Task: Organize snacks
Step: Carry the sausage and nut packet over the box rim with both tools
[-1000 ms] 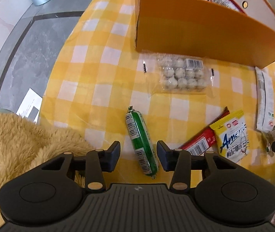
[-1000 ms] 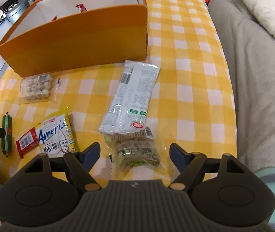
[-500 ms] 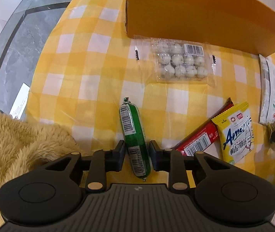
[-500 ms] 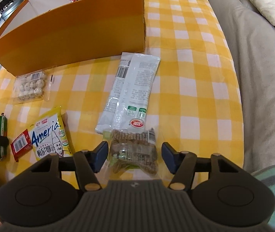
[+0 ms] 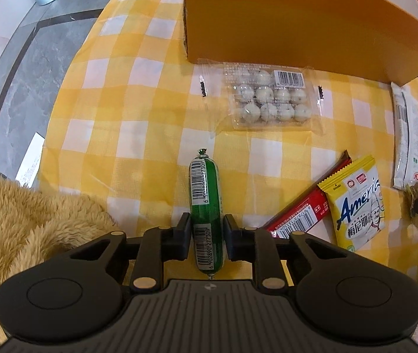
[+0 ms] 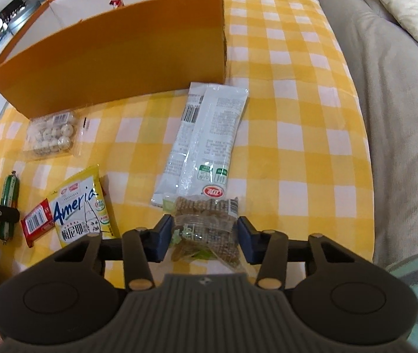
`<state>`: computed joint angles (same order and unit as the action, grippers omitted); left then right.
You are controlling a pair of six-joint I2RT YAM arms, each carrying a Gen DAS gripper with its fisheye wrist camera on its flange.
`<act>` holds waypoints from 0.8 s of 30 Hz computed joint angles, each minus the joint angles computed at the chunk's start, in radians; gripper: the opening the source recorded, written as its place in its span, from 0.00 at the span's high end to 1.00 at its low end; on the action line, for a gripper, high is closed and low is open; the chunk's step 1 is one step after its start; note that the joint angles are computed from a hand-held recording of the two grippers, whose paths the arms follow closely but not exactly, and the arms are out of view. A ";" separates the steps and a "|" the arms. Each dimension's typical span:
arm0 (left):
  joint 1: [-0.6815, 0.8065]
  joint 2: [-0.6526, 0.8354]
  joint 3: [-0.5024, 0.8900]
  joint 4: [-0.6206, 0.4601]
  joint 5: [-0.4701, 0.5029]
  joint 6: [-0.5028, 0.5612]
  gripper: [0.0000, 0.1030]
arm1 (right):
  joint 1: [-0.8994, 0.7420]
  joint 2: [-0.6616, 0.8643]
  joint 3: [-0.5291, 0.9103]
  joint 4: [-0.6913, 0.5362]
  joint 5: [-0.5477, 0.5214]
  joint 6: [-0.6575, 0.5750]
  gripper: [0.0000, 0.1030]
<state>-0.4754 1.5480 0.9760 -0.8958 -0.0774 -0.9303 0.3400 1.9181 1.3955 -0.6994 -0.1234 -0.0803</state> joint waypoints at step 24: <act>-0.069 -0.251 0.135 -0.119 -0.140 0.020 0.76 | 0.005 -0.205 0.018 -0.062 -0.063 0.055 0.56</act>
